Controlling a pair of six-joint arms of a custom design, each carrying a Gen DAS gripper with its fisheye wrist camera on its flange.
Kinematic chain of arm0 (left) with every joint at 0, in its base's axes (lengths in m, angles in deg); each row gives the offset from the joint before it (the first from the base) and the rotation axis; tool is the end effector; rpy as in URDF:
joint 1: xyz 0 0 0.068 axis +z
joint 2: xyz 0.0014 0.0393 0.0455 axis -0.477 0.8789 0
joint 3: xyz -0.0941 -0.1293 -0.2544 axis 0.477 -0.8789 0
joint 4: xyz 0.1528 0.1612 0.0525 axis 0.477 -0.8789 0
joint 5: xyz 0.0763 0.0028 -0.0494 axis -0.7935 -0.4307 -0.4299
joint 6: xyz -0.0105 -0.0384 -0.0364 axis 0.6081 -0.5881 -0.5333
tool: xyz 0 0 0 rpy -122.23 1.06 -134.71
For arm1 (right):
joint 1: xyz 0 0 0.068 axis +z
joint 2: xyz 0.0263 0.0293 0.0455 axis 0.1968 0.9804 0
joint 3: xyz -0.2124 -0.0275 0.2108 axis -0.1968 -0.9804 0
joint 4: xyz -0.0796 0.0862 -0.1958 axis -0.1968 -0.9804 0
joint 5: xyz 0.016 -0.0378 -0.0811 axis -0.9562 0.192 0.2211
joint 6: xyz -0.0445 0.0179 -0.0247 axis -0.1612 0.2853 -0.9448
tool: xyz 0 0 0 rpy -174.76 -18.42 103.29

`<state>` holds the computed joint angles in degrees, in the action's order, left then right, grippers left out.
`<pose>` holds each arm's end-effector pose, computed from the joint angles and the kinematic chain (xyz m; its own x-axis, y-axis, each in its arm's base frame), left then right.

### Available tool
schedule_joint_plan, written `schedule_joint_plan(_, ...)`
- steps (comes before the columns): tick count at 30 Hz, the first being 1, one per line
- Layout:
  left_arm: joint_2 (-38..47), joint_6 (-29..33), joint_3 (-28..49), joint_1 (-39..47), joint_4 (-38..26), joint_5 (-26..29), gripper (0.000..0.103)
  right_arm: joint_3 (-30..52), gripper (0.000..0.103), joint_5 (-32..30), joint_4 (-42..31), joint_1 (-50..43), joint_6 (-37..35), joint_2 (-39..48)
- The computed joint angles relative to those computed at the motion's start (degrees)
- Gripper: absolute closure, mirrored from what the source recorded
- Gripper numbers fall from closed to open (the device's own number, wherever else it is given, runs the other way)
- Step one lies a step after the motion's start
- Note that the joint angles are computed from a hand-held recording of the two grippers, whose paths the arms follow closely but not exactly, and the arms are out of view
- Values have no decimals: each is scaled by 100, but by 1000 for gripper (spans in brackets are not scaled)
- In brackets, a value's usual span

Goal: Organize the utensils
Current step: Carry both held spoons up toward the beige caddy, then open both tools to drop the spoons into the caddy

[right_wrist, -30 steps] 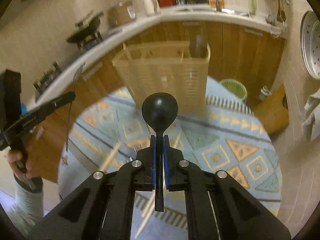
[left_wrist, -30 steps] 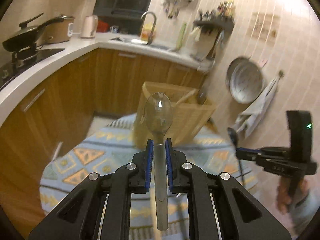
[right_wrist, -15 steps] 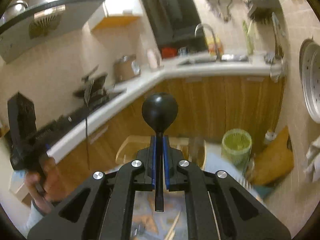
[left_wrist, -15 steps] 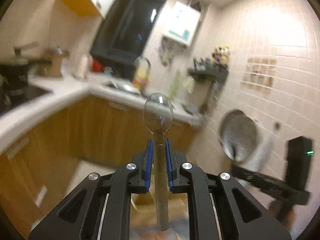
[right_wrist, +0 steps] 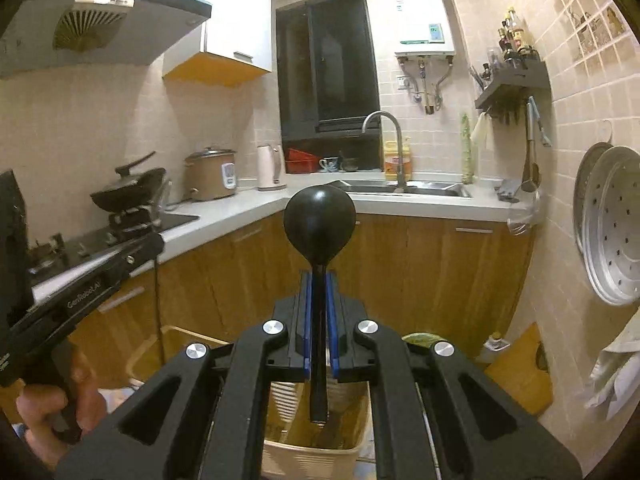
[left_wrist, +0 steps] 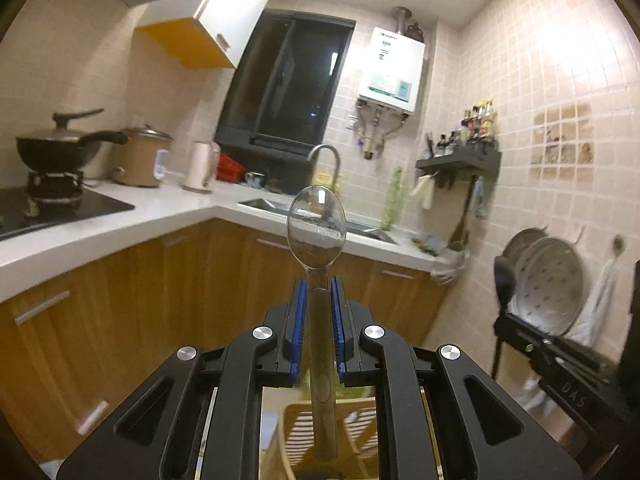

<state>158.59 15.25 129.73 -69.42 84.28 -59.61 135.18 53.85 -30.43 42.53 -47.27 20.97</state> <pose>0.2893 -0.2462 0.3297 -0.2560 -0.0975 -0.9617 0.5300 0.8179 -0.2240 0.1995 0.0943 0.3435 -0.2372 0.0994 -0.9664 0.1857 0.9810 0.0553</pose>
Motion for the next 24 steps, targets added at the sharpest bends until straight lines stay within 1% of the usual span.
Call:
schedule_joint_plan(2,103,206,-67,-172,121,-518,92,-238,98,-149,149,-126,50,-28)
schedule_joint_plan(5,164,434,-224,-295,350,-790,92,-508,98,-392,351,-272,210,-71)
schedule_joint_plan(9,97,657,-528,-415,606,-892,92,-818,98,-564,622,-271,349,-121)
schedule_joint_plan(11,19,591,-672,-417,642,-846,92,-932,98,-510,703,-169,383,-137)
schedule_joint_plan(13,-82,498,-798,-400,619,-777,91,-1056,98,-304,758,34,383,-180)
schedule_joint_plan(16,-242,498,-923,-400,533,-734,91,-1030,97,-208,287,274,539,-365)
schedule_joint_plan(18,-497,493,-1125,-361,441,-642,83,-957,94,-144,-243,453,709,-603)
schedule_joint_plan(20,-867,478,-1417,-283,381,-520,70,-926,86,109,-648,742,909,-819)
schedule_joint_plan(23,-1339,460,-1631,-220,87,-395,69,-736,82,592,-1569,1309,1430,-1213)
schedule_joint_plan(24,-1583,424,-1700,-167,-106,-299,69,-609,82,891,-2012,1646,1742,-1350)
